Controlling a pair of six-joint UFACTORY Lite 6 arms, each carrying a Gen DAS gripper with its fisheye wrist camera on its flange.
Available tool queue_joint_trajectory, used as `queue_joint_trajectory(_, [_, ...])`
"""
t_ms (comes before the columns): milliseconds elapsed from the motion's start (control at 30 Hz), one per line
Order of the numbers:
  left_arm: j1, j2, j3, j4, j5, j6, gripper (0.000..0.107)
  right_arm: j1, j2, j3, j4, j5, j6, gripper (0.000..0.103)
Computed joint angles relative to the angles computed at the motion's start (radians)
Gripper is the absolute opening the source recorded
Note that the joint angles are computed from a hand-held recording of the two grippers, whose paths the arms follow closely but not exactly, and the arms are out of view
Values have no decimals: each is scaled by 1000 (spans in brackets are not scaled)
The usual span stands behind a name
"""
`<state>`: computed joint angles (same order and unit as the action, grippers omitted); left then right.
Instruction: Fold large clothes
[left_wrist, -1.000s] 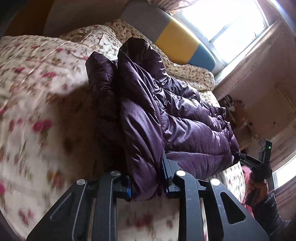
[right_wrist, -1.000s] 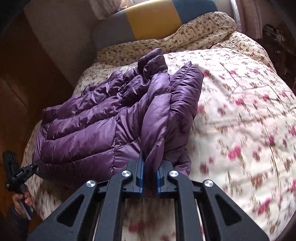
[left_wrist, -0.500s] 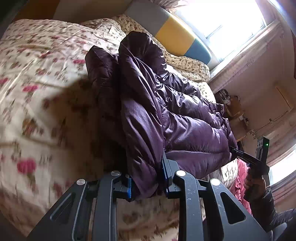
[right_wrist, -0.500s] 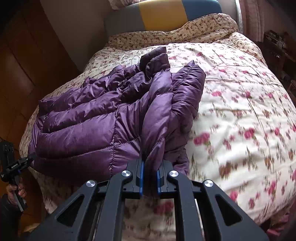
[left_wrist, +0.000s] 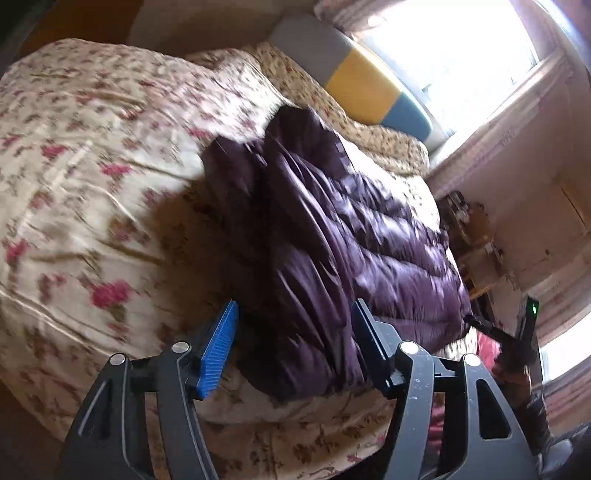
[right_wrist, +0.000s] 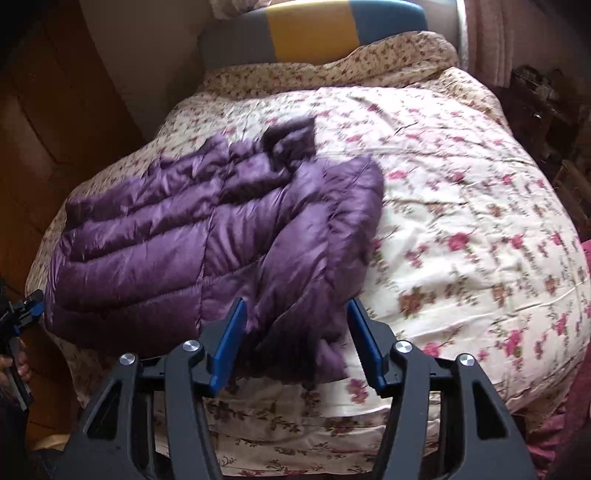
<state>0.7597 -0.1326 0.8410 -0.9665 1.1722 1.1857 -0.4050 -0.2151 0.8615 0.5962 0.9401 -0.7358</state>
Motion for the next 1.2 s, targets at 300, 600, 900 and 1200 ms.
queue_joint_trajectory(300, [-106, 350, 360, -137, -48, -118, 63, 203, 321, 298, 87, -183, 234, 63])
queue_joint_trajectory(600, [-313, 536, 613, -74, -165, -300, 38, 352, 603, 524, -30, -279, 406, 13])
queue_joint_trajectory(900, [-506, 626, 692, 199, -490, -507, 16, 396, 596, 434, -282, -492, 628, 4])
queue_joint_trajectory(1200, [-573, 605, 549, 150, -708, -404, 16, 439, 700, 401, -376, -599, 717, 4])
